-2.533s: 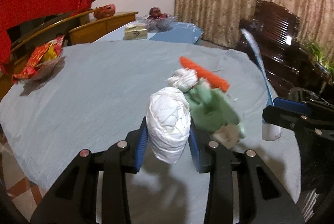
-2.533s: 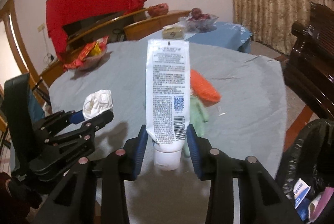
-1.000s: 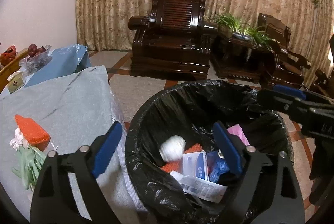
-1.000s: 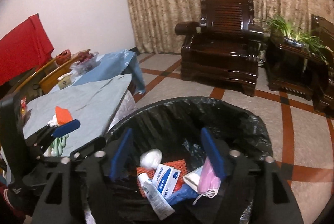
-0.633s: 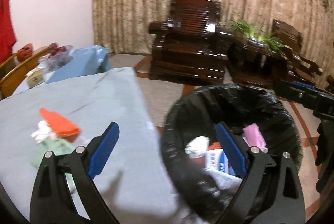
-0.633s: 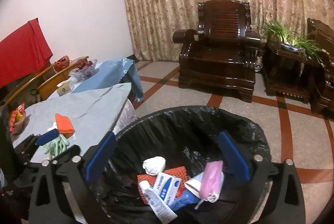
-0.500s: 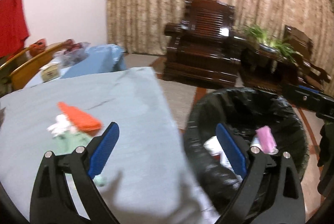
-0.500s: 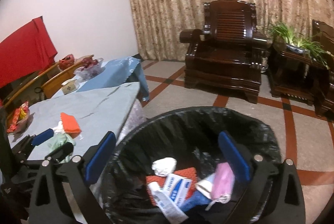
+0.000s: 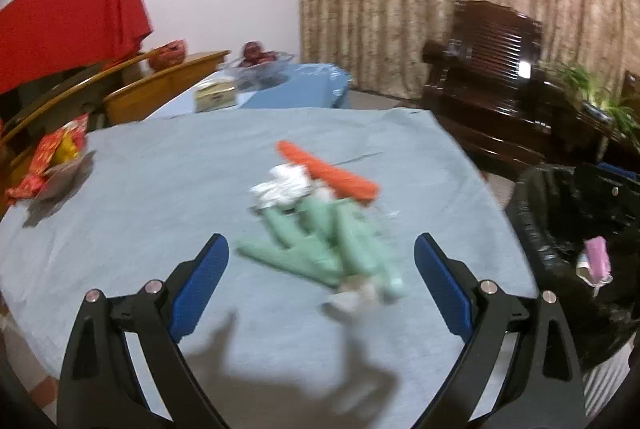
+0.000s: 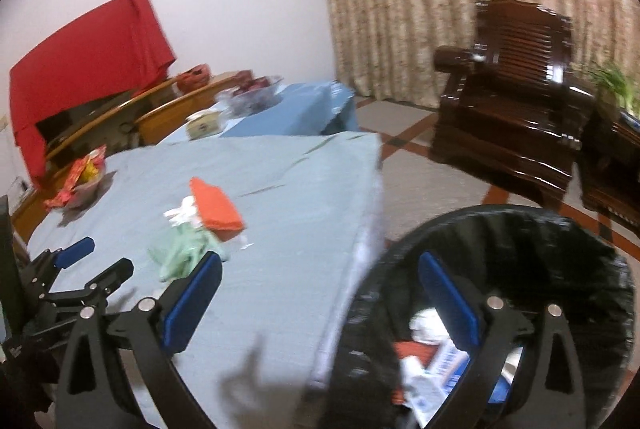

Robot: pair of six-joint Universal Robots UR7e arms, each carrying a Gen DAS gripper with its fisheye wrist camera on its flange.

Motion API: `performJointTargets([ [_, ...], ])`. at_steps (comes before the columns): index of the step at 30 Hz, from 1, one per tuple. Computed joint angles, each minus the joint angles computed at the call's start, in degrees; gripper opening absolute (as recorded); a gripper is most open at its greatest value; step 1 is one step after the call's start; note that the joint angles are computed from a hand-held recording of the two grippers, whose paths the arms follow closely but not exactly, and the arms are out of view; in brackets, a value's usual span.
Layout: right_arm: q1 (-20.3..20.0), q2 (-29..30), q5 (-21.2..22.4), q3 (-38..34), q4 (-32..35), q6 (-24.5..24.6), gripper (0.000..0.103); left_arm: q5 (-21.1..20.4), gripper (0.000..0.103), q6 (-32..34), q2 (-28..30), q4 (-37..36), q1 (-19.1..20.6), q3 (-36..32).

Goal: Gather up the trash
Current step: 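Return to the table and grasp a green rubber glove with the right tool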

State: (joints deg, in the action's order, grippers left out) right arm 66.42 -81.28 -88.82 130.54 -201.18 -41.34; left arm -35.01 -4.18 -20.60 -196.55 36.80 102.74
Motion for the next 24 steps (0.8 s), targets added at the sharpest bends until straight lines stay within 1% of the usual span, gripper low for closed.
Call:
performJointTargets([
  [5, 3.3, 5.65, -2.07, -2.73, 0.02, -0.21, 0.097, 2.3, 0.091, 0.28, -1.44, -0.88, 2.03, 1.18],
  [11, 5.94, 11.98, -4.31, -7.0, 1.21, -0.21, 0.097, 3.88, 0.091, 1.74, -1.83, -1.89, 5.02, 0.73],
  [17, 8.07, 17.46, -6.1, -11.28, 3.6, -0.99, 0.097, 4.1, 0.091, 3.87, -1.29, -3.5, 7.41, -0.98],
  [20, 8.81, 19.74, -7.16, -13.24, 5.27, -1.29, 0.096, 4.01, 0.091, 4.16, -1.12, -3.84, 7.99, -1.43],
  [22, 9.07, 21.05, -7.58, -14.53, 6.75, -1.29, 0.094, 3.88, 0.091, 4.18, -1.07, -3.92, 8.35, -1.72],
  [24, 9.33, 22.02, -8.13, -15.57, 7.97, -1.09, 0.087, 3.71, 0.091, 4.15, -1.0, -3.85, 8.65, -1.93],
])
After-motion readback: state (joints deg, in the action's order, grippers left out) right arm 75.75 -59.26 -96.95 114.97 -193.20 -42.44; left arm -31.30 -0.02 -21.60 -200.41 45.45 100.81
